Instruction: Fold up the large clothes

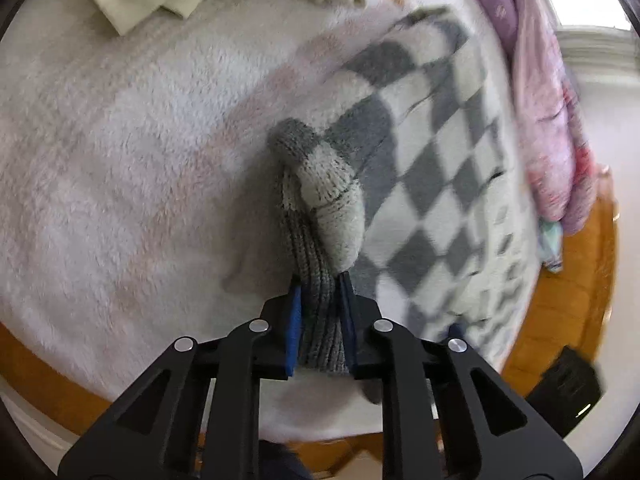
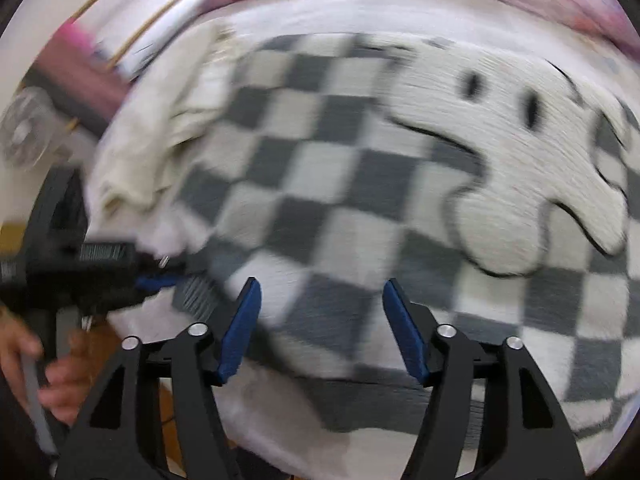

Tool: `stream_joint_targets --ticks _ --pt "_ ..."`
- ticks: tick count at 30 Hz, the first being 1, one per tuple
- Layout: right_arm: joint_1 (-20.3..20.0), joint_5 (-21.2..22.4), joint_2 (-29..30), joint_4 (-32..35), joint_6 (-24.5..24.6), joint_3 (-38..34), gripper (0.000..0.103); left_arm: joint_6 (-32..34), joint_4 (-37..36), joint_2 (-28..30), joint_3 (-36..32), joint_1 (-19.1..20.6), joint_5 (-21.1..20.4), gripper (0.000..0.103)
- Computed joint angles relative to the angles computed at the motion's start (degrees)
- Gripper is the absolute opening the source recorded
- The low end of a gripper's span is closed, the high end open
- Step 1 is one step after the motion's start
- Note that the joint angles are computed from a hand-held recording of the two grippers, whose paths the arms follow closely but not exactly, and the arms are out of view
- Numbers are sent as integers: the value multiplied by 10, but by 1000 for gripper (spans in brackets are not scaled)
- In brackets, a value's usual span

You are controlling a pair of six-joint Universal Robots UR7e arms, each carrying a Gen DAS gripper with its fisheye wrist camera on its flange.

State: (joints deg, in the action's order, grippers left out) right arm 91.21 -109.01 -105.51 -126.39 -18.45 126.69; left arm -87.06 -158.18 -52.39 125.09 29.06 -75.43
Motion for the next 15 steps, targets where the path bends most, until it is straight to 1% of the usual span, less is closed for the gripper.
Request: stream_joint_targets --ticks 2,4,6,7,8,10,11,12,13,15 --pt "14 26 -2 0 -20 8 70 -3 9 -14 -1 -8 5 14" --pt "18 53 -1 2 -46 13 71 -1 15 -24 -6 -14 6 14" --pt "24 66 -1 2 -64 19 72 -3 16 -26 -10 -15 5 14" --pt "28 67 -1 -5 -72 24 77 -6 15 -26 -10 -16 4 14" --pt "38 67 15 -31 -73 35 78 -9 14 -27 -9 -14 2 13" --pt "37 71 23 -38 -88 38 78 -16 3 -26 -4 -9 -4 13" --pt "43 64 36 -51 -97 38 79 -19 -10 -25 -1 -7 -9 13" --pt "47 59 42 -59 -106 40 80 -17 0 -28 -4 -9 -3 13" --pt "51 56 53 -71 -116 42 81 -9 -5 -30 -3 -9 -5 13" --pt "57 36 78 -106 -125 48 81 -11 -22 -27 -5 -10 -9 13"
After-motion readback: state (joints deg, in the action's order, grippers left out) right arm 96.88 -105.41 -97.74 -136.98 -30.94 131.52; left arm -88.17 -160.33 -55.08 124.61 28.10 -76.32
